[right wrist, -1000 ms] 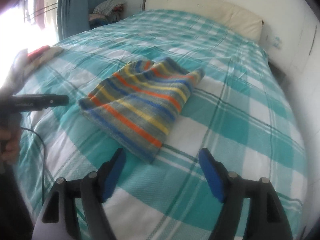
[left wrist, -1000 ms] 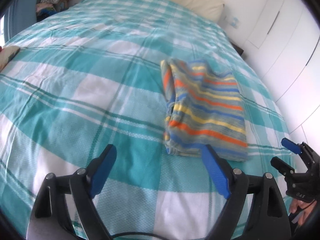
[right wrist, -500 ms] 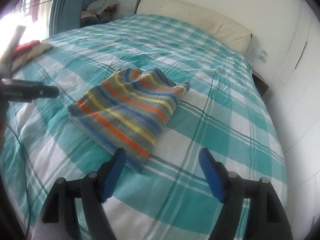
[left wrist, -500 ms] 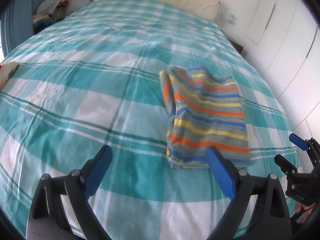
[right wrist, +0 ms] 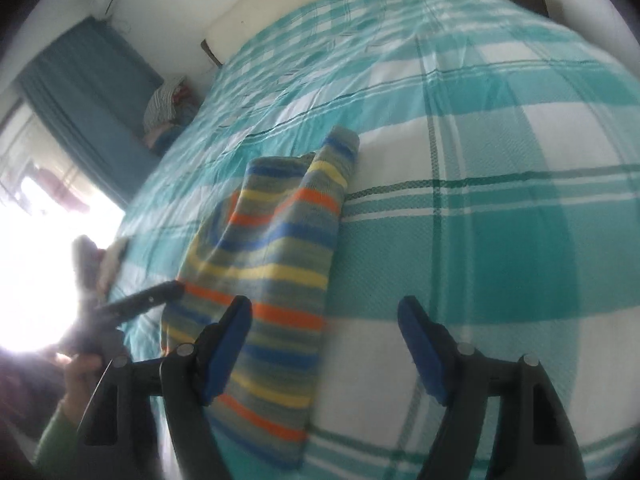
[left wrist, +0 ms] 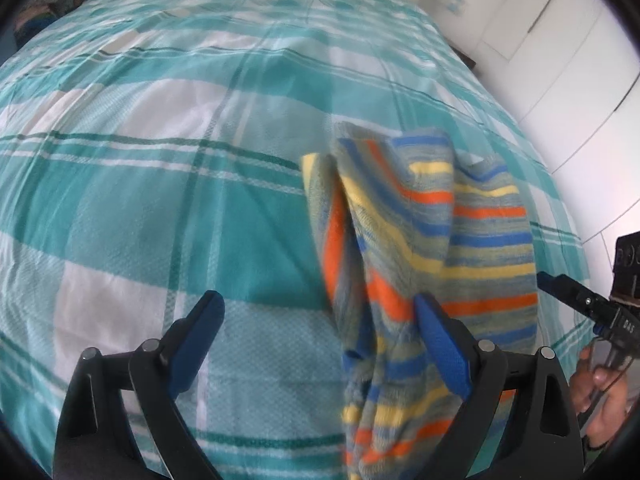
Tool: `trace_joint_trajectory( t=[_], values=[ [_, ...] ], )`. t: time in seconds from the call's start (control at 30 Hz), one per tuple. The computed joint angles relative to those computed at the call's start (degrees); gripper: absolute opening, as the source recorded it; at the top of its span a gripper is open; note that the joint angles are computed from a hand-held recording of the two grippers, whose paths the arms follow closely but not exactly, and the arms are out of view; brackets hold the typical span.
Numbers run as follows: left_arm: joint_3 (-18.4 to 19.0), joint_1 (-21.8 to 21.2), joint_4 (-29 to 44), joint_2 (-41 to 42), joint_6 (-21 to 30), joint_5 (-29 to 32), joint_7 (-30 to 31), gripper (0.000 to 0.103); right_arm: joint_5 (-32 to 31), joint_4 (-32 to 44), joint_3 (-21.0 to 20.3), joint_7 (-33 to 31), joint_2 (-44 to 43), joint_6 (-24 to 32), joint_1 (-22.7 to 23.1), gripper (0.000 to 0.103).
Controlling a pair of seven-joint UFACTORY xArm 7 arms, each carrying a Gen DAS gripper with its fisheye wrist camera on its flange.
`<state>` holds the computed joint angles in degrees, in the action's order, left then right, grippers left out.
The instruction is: Fold small clothes
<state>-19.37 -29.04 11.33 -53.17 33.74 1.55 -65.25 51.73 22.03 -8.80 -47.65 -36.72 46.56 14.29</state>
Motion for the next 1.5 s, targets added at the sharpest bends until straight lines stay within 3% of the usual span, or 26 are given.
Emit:
trace_joint_trajectory(
  t=[0.07, 0.13, 0.17, 0.2, 0.23, 0.27, 0.37, 0.43, 0.57, 0.63, 0.67, 0.7, 0.73, 0.77, 0.8, 0.83, 0.9, 0.97, 1.03, 1.17, 1.27, 1.5],
  values=[
    [1.4, 0.4, 0.0, 2.7, -3.5, 0.1, 1.7, 0.096, 6.1, 2.8, -1.5, -4.2, 6.1, 0.7, 3.8, 0.075],
    [1.7, 1.1, 0.3, 5.3, -6.2, 0.1, 2.5, 0.096, 10.1, 5.8, 0.1, -5.0, 13.4, 1.5, 5.3, 0.074],
    [1.1, 1.6, 0.6, 6.7, -7.4, 0.2, 2.2, 0.094, 11.7, 5.8, 2.1, -5.4, 14.4, -0.6, 5.5, 0.064],
    [0.7, 2.0, 0.7, 7.7, -8.2, 0.4, 2.0, 0.072, 11.8, 5.7, 4.6, -5.7, 14.5, -3.1, 5.7, 0.054],
    [0.6, 1.9, 0.9, 9.0, -9.3, 0.4, 2.1, 0.054, 10.4, 5.4, 7.6, -4.9, 14.3, -5.7, 5.7, 0.035],
    [1.6, 0.7, 0.6, 10.4, -11.7, -0.6, 2.8, 0.026, 8.8, 4.2, 10.9, -3.7, 12.3, -10.2, 6.1, 0.029],
    [-3.2, 2.6, 1.2, 7.3, -9.3, 1.2, -2.0, 0.018, 5.5, 0.0, 15.5, -1.4, 4.5, -18.6, 9.1, 0.024],
    [-4.2, 1.9, 0.9, 2.6, -6.8, 2.0, -4.0, 0.016, 4.8, -1.6, 15.0, -1.3, -0.7, -19.6, 11.4, 0.023],
    [-5.9, -0.1, 2.9, -9.7, 3.5, 4.2, -5.8, 0.016, 3.1, -2.6, 11.2, -0.9, -10.0, -18.5, 15.6, 0.023],
    [-6.4, 0.9, 5.3, -11.4, 6.6, 5.7, -5.0, 0.016, 3.2, -1.3, 9.8, -1.4, -10.0, -20.4, 18.5, 0.023],
    [-6.8, 2.1, 6.4, -11.0, 7.4, 6.4, -4.6, 0.024, 3.0, -0.2, 8.9, -1.6, -8.6, -21.3, 19.8, 0.024],
    [-7.4, 3.4, 7.4, -9.7, 8.3, 7.0, -4.4, 0.040, 2.8, 1.1, 7.7, -1.5, -6.4, -22.1, 20.5, 0.025],
    [-8.4, 5.0, 8.9, -7.5, 10.8, 7.7, -4.2, 0.056, 1.3, 2.1, 7.3, 0.1, -4.3, -22.1, 20.2, 0.034],
    [-10.0, 6.5, 10.5, -4.9, 14.4, 8.4, -4.4, 0.087, -2.6, 2.6, 8.9, 3.7, -2.4, -22.1, 17.6, 0.059],
    [-11.8, 7.5, 11.5, -3.0, 17.4, 9.1, -5.4, 0.093, -7.4, 1.9, 11.2, 8.1, -1.8, -22.4, 13.9, 0.075],
    [-13.6, 7.2, 11.7, -2.5, 20.1, 9.5, -6.8, 0.093, -11.1, 0.5, 13.0, 11.6, -2.3, -22.6, 11.0, 0.095],
    [-15.6, 4.3, 11.7, -2.9, 23.8, 9.6, -9.2, 0.094, -16.6, -2.9, 14.2, 15.2, -5.5, -21.4, 7.4, 0.095],
    [-19.1, 2.4, 14.7, -1.7, 30.4, 10.4, -11.6, 0.095, -21.9, -7.2, 16.0, 18.4, -12.7, -19.1, 4.1, 0.095],
    [-21.9, 1.4, 18.6, -0.6, 36.3, 11.9, -13.5, 0.098, -25.3, -10.4, 15.2, 20.2, -22.4, -14.1, 3.0, 0.095],
    [-28.6, 3.3, 30.7, 3.4, 49.0, 15.0, -17.2, 0.102, -30.2, -12.5, 11.8, 24.0, -41.8, -1.0, 2.7, 0.097],
    [-32.9, 5.5, 38.8, 6.1, 56.8, 15.5, -18.6, 0.102, -32.8, -10.8, 10.3, 27.7, -50.9, 7.2, 3.5, 0.100],
    [-36.7, 7.0, 46.6, 5.3, 62.2, 9.0, -22.8, 0.102, -36.0, -4.9, 10.8, 33.1, -62.9, 23.8, 4.2, 0.102]
  ],
)
